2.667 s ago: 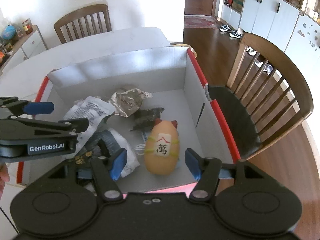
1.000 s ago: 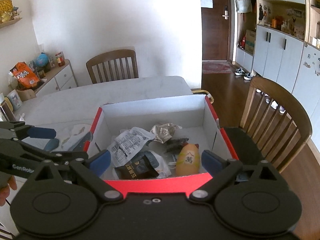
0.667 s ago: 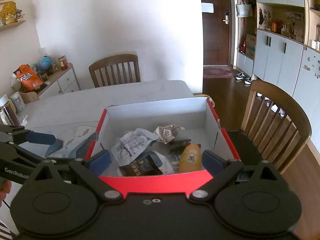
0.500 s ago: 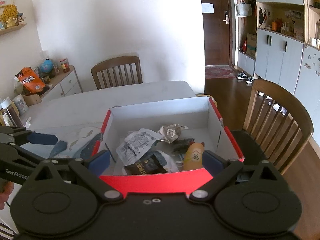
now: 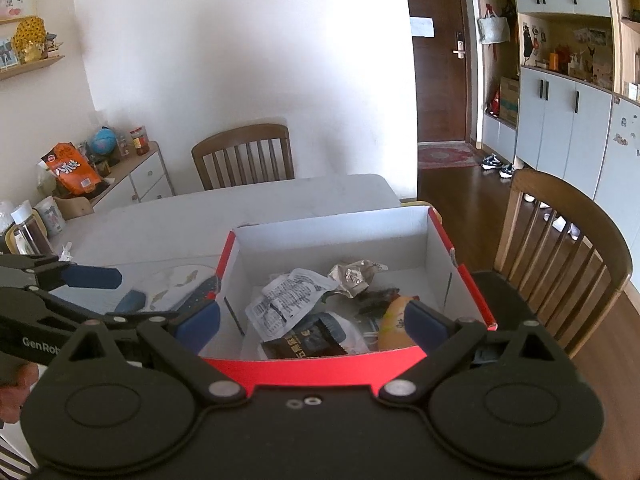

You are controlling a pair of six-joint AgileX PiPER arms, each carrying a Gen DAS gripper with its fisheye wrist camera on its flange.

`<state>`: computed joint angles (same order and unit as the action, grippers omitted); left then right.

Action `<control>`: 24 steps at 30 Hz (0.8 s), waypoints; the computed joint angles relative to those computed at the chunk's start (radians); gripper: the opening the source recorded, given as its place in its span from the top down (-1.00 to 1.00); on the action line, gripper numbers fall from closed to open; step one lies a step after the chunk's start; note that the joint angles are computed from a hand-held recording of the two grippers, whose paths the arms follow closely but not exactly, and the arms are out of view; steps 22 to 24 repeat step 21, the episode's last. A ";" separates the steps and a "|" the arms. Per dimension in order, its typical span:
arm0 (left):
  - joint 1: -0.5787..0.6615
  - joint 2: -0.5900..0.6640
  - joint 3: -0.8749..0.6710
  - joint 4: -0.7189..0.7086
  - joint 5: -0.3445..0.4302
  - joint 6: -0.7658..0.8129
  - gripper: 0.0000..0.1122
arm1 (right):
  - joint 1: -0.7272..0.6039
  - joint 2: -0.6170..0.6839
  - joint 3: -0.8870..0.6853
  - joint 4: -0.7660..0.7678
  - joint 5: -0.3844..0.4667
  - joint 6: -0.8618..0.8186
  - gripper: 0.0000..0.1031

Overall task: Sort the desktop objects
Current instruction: 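Withdraw both grippers up and away from the box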

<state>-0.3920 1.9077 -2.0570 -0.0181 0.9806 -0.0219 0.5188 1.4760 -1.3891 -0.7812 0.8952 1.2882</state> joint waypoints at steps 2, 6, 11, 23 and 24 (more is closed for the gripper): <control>-0.006 -0.001 0.002 0.016 0.000 -0.008 -0.83 | -0.001 -0.001 0.000 0.000 0.001 -0.001 -0.92; -0.005 0.006 -0.008 0.015 0.011 -0.007 -0.83 | -0.003 0.000 -0.002 0.000 0.011 -0.002 -0.92; 0.002 0.009 -0.009 0.000 0.018 0.002 -0.83 | -0.004 -0.004 0.004 -0.004 0.019 0.008 -0.92; 0.025 0.008 -0.008 -0.034 0.015 0.029 -0.83 | -0.004 0.012 -0.015 0.008 0.029 0.001 -0.92; 0.025 0.008 -0.008 -0.034 0.015 0.029 -0.83 | -0.004 0.012 -0.015 0.008 0.029 0.001 -0.92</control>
